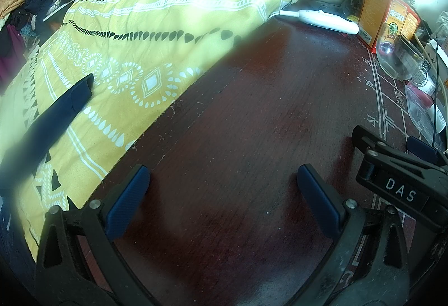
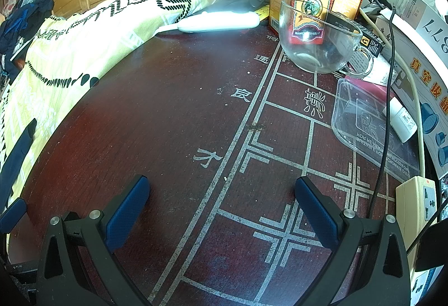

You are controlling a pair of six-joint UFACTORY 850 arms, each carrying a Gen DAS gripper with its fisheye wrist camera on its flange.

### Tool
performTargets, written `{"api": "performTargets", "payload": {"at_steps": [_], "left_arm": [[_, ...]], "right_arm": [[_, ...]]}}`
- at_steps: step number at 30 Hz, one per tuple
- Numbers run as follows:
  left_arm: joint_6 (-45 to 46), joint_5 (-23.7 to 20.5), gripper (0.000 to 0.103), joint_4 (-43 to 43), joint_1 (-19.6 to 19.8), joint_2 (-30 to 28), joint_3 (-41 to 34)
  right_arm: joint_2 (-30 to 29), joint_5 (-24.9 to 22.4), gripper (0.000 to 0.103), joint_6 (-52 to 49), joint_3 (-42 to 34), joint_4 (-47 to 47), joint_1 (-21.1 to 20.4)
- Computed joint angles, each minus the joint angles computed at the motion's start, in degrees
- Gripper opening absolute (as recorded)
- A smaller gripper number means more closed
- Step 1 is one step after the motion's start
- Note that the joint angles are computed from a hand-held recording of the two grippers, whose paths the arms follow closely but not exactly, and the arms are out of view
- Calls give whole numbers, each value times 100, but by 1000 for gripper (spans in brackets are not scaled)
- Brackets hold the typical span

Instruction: Fold small clothes

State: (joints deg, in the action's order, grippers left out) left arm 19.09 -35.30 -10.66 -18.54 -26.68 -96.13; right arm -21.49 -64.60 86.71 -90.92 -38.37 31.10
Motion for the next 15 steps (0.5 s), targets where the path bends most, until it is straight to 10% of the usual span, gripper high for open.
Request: {"api": "performTargets", "payload": {"at_steps": [15], "left_arm": [[-78,-8,103,44,-21,-33,-50]], "right_arm": [[-10,7,103,-4,-10,-3,-3]]}}
